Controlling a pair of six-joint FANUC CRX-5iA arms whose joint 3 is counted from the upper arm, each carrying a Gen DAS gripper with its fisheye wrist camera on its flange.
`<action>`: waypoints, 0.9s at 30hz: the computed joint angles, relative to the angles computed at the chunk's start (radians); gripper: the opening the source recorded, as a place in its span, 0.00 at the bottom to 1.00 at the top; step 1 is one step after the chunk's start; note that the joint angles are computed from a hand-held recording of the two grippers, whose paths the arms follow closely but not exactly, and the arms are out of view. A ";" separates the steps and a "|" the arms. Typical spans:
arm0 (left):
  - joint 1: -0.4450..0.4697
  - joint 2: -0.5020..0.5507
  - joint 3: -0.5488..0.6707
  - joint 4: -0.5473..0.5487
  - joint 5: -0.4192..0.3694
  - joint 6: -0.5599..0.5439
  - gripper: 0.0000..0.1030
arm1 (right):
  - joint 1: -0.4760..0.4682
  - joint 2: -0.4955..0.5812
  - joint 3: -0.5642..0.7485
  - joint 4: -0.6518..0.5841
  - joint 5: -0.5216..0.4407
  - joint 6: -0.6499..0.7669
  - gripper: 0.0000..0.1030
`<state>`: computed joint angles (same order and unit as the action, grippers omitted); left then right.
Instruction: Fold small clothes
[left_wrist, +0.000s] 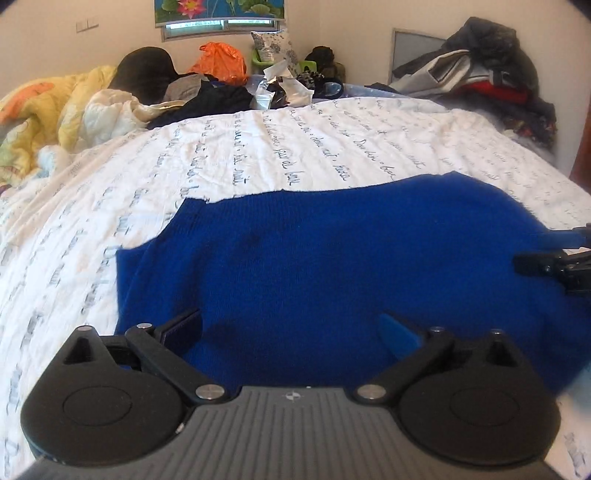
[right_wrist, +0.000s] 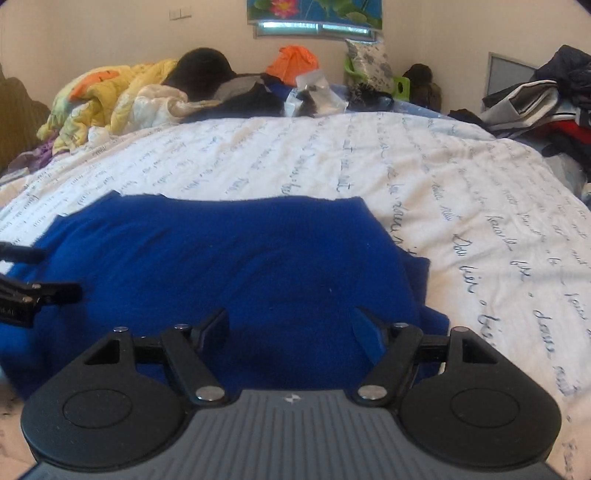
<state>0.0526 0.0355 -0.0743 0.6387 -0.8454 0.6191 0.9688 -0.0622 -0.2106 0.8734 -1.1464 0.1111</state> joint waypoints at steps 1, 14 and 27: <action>0.008 -0.004 -0.009 -0.017 -0.013 0.006 1.00 | 0.014 -0.018 -0.020 0.005 0.013 -0.008 0.76; 0.074 -0.115 -0.172 0.075 0.006 -0.085 1.00 | 0.101 -0.036 -0.021 -0.081 -0.084 0.092 0.90; 0.048 -0.152 -0.176 0.024 -0.054 -0.088 1.00 | 0.076 0.117 0.155 -0.156 -0.061 0.110 0.91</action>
